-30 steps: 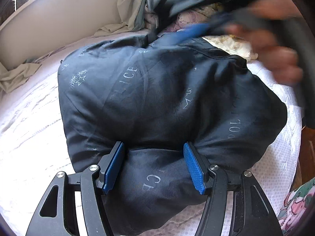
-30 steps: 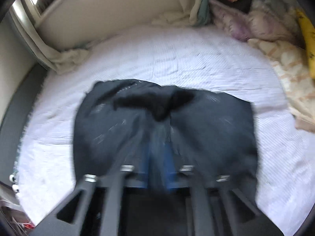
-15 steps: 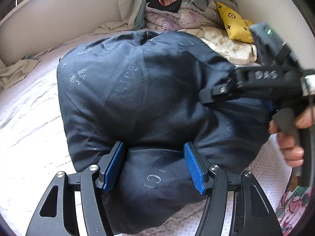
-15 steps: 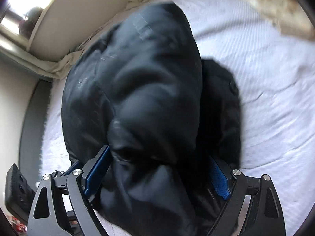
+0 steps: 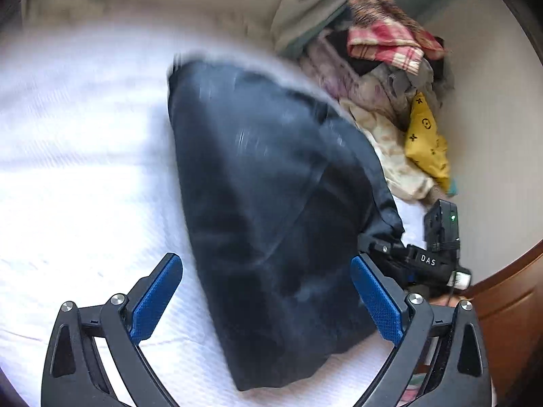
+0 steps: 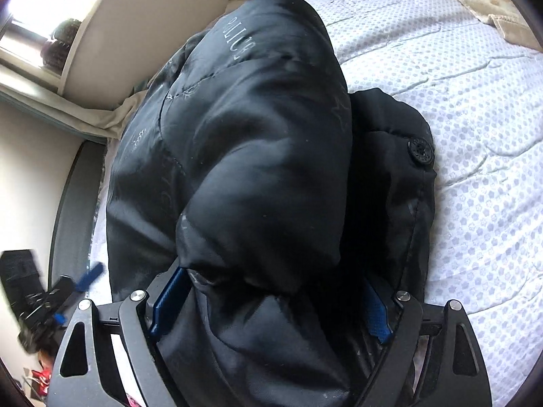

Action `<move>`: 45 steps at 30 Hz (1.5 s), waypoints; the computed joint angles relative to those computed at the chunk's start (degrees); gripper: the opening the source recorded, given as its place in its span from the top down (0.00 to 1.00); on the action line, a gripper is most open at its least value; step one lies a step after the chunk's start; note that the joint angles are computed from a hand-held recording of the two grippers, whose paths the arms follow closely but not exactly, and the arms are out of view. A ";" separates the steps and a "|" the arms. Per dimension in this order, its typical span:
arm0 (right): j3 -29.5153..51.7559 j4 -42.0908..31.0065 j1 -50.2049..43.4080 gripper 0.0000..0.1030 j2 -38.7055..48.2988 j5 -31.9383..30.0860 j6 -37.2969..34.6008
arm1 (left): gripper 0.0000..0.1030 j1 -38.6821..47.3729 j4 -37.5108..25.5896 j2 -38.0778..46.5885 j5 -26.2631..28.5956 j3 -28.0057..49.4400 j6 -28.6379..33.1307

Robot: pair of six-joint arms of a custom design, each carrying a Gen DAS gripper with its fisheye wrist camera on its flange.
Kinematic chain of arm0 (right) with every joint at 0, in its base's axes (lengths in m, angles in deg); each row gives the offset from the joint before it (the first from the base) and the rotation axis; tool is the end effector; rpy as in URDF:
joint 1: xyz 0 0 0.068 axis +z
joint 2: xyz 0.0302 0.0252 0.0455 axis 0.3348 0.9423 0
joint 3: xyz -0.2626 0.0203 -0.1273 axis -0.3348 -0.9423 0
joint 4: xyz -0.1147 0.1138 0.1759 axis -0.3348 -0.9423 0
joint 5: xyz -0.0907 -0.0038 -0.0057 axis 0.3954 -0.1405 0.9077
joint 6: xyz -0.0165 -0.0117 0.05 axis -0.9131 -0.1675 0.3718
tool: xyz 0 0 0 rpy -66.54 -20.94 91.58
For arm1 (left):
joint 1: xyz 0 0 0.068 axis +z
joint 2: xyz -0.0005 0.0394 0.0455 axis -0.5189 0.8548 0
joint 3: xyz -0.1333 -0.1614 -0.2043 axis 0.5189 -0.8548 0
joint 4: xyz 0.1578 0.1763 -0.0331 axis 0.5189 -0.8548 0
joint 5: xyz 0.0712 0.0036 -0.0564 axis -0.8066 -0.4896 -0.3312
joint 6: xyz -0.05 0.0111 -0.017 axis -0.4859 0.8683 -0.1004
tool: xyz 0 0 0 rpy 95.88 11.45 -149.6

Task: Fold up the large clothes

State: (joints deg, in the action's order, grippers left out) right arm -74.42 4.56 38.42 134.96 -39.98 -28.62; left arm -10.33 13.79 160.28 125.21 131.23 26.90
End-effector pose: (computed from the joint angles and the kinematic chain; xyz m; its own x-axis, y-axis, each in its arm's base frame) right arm 0.2069 0.0786 0.0754 -0.8019 0.5264 -0.2826 0.2767 0.7465 0.6052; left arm 0.3130 0.0946 0.1332 -0.8929 0.1179 -0.4346 0.3480 0.7931 -0.4999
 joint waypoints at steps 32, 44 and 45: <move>14.78 18.66 13.08 0.42 15.70 -1.97 9.79 | 0.47 18.23 -21.61 11.52 13.39 21.44 14.30; 32.01 -0.11 18.35 0.22 22.84 1.99 8.51 | 0.22 23.65 -14.62 17.86 3.75 24.85 8.47; 31.58 -2.12 18.41 0.21 20.92 2.24 8.35 | 0.21 23.64 -12.94 15.88 2.45 23.15 7.76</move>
State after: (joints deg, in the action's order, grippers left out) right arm -42.85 2.43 56.83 155.88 -37.74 -20.27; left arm 13.31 0.85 176.17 127.67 154.38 34.65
